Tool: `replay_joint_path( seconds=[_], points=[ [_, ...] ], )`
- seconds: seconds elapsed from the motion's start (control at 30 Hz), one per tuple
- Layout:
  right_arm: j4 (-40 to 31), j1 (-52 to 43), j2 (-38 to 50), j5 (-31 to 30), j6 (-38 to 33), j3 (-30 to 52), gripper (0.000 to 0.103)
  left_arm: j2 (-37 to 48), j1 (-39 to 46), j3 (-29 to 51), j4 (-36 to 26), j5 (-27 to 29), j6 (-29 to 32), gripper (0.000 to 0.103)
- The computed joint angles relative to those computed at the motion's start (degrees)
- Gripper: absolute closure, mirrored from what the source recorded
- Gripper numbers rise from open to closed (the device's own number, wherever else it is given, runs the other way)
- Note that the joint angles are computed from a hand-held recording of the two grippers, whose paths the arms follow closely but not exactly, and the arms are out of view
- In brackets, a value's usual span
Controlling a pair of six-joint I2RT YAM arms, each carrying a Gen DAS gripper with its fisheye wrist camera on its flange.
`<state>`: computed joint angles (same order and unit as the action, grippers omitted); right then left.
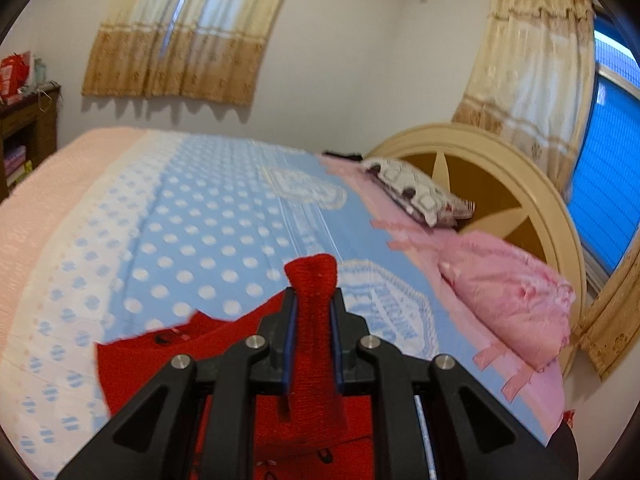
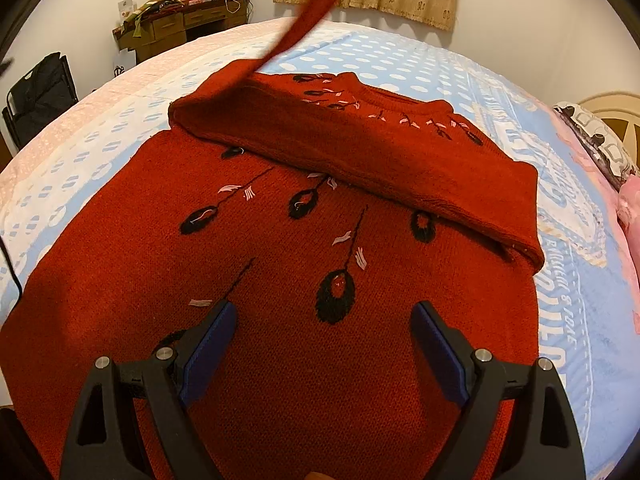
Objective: Fold small clothes
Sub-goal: 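Lift the held sleeve with the left gripper and fold it across the chest, then open the left gripper to release the sleeve and withdraw it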
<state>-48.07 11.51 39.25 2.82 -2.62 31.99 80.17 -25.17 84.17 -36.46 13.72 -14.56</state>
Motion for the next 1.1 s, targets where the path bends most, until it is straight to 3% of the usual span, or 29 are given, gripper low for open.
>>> replay_joint_path(
  seconds=[0.3,0.43,0.5,0.6,0.63,0.8,0.87,1.0,1.1],
  points=[
    [-0.3,-1.8,0.3,-2.3,-0.4,-0.4,0.013,7.6,-9.9,-2.8,3.3,-5.7,-0.6,0.087],
    [-0.6,-2.8,0.0,-3.5,-0.7,-0.4,0.013,11.1,-11.2,0.9,0.7,-5.9,1.4,0.082],
    [-0.8,-3.2,-0.1,-3.9,-0.9,-0.3,0.013,11.1,-10.9,1.5,0.5,-4.4,3.4,0.073],
    [-0.8,-3.2,0.1,-4.1,-0.8,-0.2,0.013,9.1,-10.4,0.7,0.5,-4.6,5.7,0.049],
    [-0.8,-3.3,0.2,-4.2,-0.8,-0.1,0.013,8.2,-10.1,0.4,0.3,-4.5,6.8,0.045],
    [-1.2,-3.1,0.0,-4.1,-0.6,0.2,0.013,3.3,-4.5,-3.8,-0.9,-2.8,12.3,0.037],
    [-1.7,-5.0,-0.1,-6.0,-1.6,0.8,0.013,-1.1,-0.4,-9.5,0.3,-3.1,15.4,0.034],
    [-7.7,-17.7,-0.2,-17.1,-8.5,4.9,0.013,-9.6,9.9,-22.4,3.1,-4.8,21.5,0.032],
    [-14.7,-28.3,2.3,-22.7,-16.2,9.5,0.013,-13.8,19.2,-30.6,5.1,-3.1,25.9,0.027]
  ],
)
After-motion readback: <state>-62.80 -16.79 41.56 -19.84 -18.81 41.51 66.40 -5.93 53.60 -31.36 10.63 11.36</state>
